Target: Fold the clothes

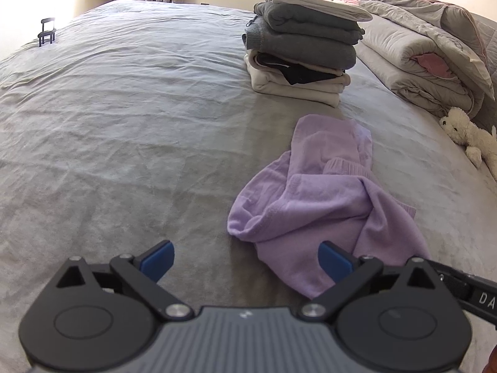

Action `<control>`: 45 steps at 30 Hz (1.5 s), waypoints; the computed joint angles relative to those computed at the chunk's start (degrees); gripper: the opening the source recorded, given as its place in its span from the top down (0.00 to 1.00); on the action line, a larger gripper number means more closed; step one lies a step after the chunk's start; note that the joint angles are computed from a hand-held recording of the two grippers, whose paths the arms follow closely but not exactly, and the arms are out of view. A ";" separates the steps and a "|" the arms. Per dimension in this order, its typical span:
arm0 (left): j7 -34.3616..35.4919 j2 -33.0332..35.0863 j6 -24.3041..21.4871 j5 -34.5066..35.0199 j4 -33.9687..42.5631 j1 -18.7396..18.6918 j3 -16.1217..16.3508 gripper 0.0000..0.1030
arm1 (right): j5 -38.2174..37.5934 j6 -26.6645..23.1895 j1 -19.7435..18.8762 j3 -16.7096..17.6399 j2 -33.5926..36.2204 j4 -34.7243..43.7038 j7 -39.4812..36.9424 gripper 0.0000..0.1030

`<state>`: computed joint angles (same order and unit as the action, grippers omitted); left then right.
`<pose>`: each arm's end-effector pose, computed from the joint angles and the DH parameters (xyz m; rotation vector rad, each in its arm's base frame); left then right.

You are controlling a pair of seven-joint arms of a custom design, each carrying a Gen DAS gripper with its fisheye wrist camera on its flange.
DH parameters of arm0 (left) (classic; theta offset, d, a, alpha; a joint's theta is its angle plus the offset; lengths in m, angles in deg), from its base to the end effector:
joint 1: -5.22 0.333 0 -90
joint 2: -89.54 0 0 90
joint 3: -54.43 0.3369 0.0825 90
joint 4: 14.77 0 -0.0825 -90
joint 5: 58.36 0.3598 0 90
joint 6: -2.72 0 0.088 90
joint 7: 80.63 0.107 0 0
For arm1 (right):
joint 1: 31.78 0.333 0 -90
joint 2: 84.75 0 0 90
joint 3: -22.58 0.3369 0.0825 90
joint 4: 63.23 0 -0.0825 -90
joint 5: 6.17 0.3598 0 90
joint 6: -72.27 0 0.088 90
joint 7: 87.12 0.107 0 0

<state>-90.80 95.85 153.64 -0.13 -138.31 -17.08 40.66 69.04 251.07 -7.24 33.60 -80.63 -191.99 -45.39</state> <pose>0.4427 -0.3450 0.4166 -2.1061 1.5442 -0.7508 0.4727 0.2342 0.4203 -1.7695 1.5178 -0.2021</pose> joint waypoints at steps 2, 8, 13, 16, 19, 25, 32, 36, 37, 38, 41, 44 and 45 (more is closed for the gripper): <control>0.16 0.08 -0.19 0.19 0.11 -0.11 -0.06 0.02 | -4.61 0.07 0.24 -0.56 0.07 -0.81 4.51 0.98; -1.83 0.37 -2.99 1.89 0.59 -0.97 -0.23 0.01 | -12.85 -0.05 -0.36 -0.65 0.48 -1.95 13.67 0.78; -0.35 0.63 -6.66 -0.72 1.14 -1.25 -0.66 0.01 | -6.30 2.20 -1.42 1.52 1.14 -0.60 7.75 0.37; 1.45 0.68 -7.08 -2.33 1.19 -1.16 -0.71 0.01 | -1.65 3.83 -1.71 2.61 1.72 0.64 2.86 0.37; 2.78 0.40 -6.29 -2.76 0.75 -1.01 -0.66 0.01 | -3.48 3.51 -1.21 2.12 2.97 1.47 5.67 0.37; 5.58 0.12 -6.14 -4.56 0.39 -0.82 -0.79 0.01 | -14.19 5.35 0.96 0.46 6.25 2.16 17.68 0.37; 6.82 -0.27 -2.67 -7.39 -0.72 0.05 -0.47 0.01 | -21.21 6.63 -2.13 3.35 7.15 0.87 23.28 0.69; 6.72 -0.46 -1.54 -7.19 -1.08 0.19 -0.35 0.01 | -19.11 5.85 -8.64 9.91 6.04 0.20 19.63 0.95; 6.72 -0.55 -1.21 -7.03 -1.23 0.22 -0.34 0.01 | -17.51 5.72 -9.97 11.32 5.62 0.09 17.60 0.95; 6.74 -0.67 -0.87 -6.88 -1.39 0.27 -0.32 0.01 | -15.59 5.51 -10.90 12.32 5.18 0.05 15.31 0.96; 6.71 -0.99 -0.09 -6.32 -1.83 0.44 -0.29 0.01 | -8.41 4.55 -12.13 13.53 3.53 0.04 7.45 0.96; 7.14 -1.17 -0.39 -6.29 -2.04 0.52 -0.38 0.01 | -0.34 3.88 -12.44 13.40 1.46 -0.02 -1.21 0.96; 7.31 -1.26 -0.54 -6.31 -2.16 0.56 -0.40 0.01 | 1.71 3.62 -12.26 12.89 0.92 -0.09 -3.44 0.96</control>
<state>-83.49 94.59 153.10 -6.43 -140.47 -16.52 40.26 70.75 254.69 -19.51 46.49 -79.71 -192.09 -48.84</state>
